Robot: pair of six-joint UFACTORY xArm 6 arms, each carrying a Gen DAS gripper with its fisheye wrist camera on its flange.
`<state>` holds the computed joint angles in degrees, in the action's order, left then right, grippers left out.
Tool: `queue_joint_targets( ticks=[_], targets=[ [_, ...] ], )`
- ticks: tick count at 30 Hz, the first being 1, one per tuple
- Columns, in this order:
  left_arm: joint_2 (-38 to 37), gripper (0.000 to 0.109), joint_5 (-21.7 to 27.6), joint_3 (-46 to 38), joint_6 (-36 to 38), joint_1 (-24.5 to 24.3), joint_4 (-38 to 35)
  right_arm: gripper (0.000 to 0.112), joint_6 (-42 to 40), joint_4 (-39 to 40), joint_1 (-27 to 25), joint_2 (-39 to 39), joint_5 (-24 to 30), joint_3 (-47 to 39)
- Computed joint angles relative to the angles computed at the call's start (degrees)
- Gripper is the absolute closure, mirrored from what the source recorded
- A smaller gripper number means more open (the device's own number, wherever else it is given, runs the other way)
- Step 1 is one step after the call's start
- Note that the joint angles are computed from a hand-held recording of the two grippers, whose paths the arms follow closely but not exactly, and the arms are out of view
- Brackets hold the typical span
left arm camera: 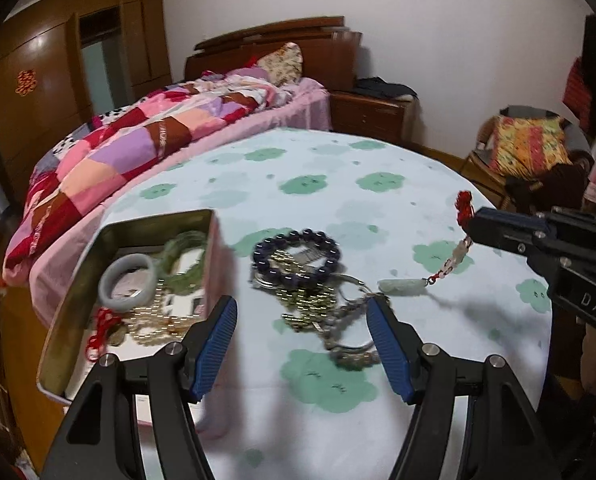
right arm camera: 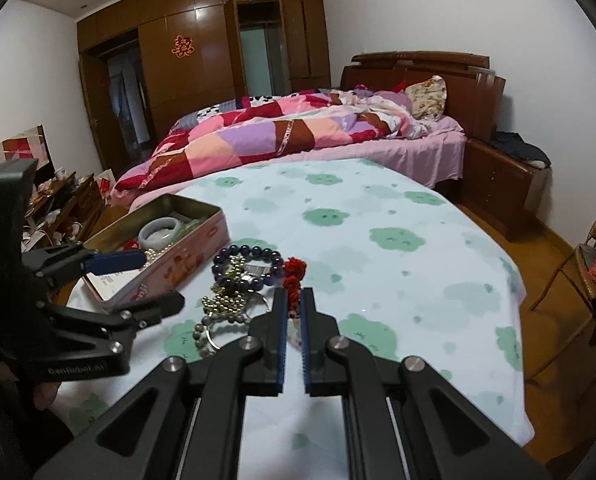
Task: Organize jewelry
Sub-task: 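Grasp the grey bead bracelet with red charms with the right gripper and lift, then grasp the grey beads with the left gripper while right holds the red charms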
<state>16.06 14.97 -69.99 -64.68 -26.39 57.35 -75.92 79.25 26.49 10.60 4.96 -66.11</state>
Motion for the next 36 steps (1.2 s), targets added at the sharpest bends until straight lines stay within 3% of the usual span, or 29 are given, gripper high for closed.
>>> queue_joint_targets(
  ticks=[5,7,9,16,17,18,21,27,36],
  targets=[
    [2.52,0.044,-0.55,-1.72,6.85,-1.20,-6.39,0.105,2.68,-2.21,-1.03,1.77,0.30,-0.02],
    [3.69,0.061,0.01,-2.44,11.21,-1.69,-11.07,0.105,3.53,-3.02,-1.15,2.34,0.27,0.15],
    [4.83,0.066,0.44,-3.06,15.33,-1.97,-15.92,0.105,4.93,-4.48,-1.26,3.10,0.55,0.04],
    [6.91,0.067,0.34,-3.27,24.91,-2.17,-29.01,0.105,4.58,-4.39,-1.60,3.25,0.99,0.57],
    [7.01,0.069,0.22,-3.12,25.79,-2.12,-30.49,0.105,4.53,-4.41,-1.51,3.19,0.97,0.64],
    [6.97,0.077,-0.61,-2.70,27.10,-2.06,-32.20,0.105,4.45,-4.46,-1.39,3.11,0.93,0.75],
    [6.17,0.102,-1.23,-1.90,23.95,-1.60,-28.58,0.105,4.57,-4.71,-1.11,3.24,0.93,0.74],
    [2.44,0.102,-6.66,1.85,19.28,-0.50,-23.05,0.105,3.71,-3.63,-0.94,2.88,0.67,0.70],
    [-3.22,0.102,-6.76,2.53,-0.24,1.21,0.20,0.105,1.64,-1.20,-0.18,1.01,-0.76,0.62]
  ],
)
